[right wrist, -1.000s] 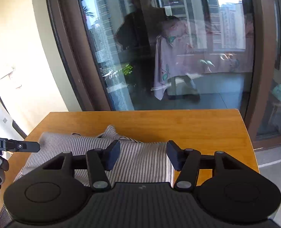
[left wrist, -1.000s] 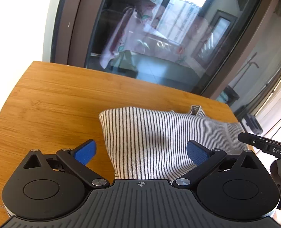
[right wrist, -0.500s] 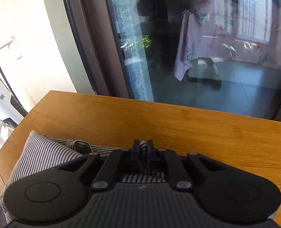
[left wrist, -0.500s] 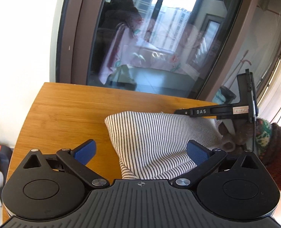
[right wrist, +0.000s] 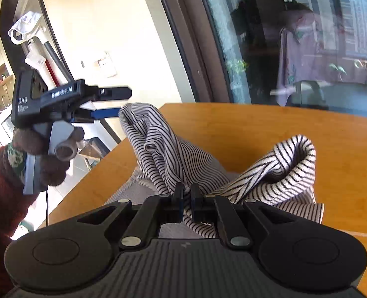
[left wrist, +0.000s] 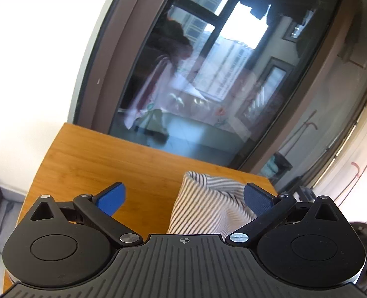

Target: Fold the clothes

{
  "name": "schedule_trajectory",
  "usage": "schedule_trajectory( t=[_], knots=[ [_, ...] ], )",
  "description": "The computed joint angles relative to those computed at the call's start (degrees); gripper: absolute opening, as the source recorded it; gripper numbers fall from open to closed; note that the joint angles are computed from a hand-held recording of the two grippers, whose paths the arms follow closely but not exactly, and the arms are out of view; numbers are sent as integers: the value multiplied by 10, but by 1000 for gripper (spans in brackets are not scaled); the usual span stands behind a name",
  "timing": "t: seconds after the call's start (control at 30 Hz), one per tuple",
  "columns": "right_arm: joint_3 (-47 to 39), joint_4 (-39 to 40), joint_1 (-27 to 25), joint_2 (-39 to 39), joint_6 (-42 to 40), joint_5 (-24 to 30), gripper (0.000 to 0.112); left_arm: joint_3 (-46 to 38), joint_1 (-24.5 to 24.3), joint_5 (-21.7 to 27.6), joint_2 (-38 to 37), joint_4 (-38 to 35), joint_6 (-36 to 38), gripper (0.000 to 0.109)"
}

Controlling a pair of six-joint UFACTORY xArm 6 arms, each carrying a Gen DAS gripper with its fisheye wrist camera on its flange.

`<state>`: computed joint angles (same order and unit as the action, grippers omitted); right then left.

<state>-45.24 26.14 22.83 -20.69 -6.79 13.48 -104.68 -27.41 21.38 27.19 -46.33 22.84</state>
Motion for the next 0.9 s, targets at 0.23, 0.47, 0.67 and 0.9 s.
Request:
schedule_trajectory(
  t=[0.23,0.47,0.67,0.9],
  knots=[
    [63,-90,18,-63,60,29,7,58,-28,19,-41,41,43,103],
    [92,-288,-61,-132,243,-36,61,144,-20,70,-85,227,-38,103],
    [121,-217,-81,-120,251,-4,63,155,4,133,-112,133,-3,103],
    [108,-67,-41,-47,110,-55,32,83,39,299,-58,-13,-7,95]
  ],
)
